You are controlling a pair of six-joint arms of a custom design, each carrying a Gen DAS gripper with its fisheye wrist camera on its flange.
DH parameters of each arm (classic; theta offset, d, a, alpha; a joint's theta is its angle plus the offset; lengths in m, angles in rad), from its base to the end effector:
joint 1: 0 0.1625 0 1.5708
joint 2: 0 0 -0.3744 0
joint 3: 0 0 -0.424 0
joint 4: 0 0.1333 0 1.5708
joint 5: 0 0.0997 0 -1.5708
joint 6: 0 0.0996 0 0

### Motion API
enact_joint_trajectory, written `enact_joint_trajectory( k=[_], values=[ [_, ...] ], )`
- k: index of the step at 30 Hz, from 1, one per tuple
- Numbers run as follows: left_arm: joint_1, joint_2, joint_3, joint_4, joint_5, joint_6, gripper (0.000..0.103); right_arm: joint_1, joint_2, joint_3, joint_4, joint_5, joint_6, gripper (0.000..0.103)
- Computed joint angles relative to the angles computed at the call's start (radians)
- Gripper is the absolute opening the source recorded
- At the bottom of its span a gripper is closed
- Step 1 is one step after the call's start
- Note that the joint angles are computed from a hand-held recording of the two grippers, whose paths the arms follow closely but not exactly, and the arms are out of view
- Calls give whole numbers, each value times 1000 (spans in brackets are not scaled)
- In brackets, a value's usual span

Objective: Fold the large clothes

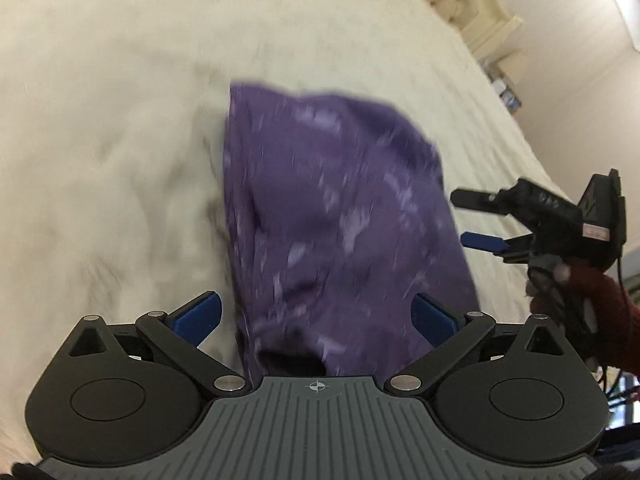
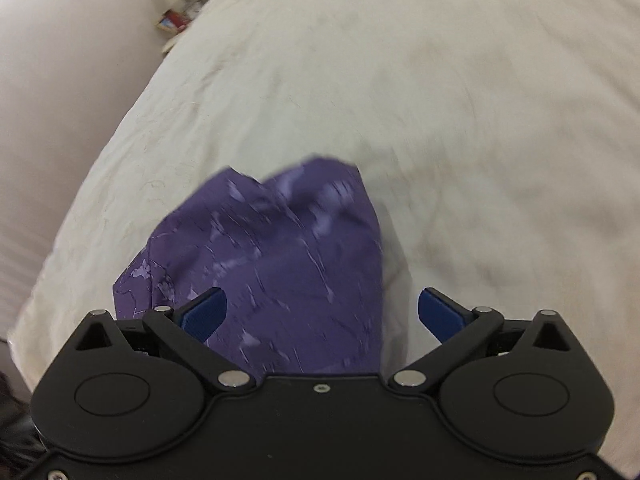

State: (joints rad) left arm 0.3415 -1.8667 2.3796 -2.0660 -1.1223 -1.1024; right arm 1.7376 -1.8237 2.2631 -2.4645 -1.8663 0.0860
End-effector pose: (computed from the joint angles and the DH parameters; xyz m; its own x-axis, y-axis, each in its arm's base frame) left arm -0.2786 -0.2863 0.2211 -0.9736 0.0857 -0.2115 0.1625 0.9111 -0.3789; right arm 0.1728 -0.3983 0.3028 -0.9738 0.0434 0.2230 -0.0658 0.8856 -0.4597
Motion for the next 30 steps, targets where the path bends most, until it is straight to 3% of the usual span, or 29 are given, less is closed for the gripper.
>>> enact_joint_trajectory(
  k=[8, 14, 19, 22, 24, 27, 30],
  values=[
    [104, 90, 28, -183, -147, -21, 103, -99, 8, 18, 46, 155, 8, 102],
    [172, 107, 28, -227, -212, -4, 103, -173, 72, -4, 39, 296, -26, 103],
    [201, 104, 29, -250, -249, -8, 102, -203, 97, -29, 76, 370, -44, 102],
    [185, 100, 30, -259, -235, -22, 100, -197, 91, -56, 131, 353, -74, 82],
    [164, 110, 31, -272, -219, -30, 100, -213, 76, -67, 169, 380, -106, 66],
    [140, 157, 20, -339, -199, -47, 100, -229, 43, -82, 199, 404, -152, 62],
    [151, 279, -34, -430, -204, 6, 100, -244, 28, -118, 215, 395, -184, 62]
  ],
)
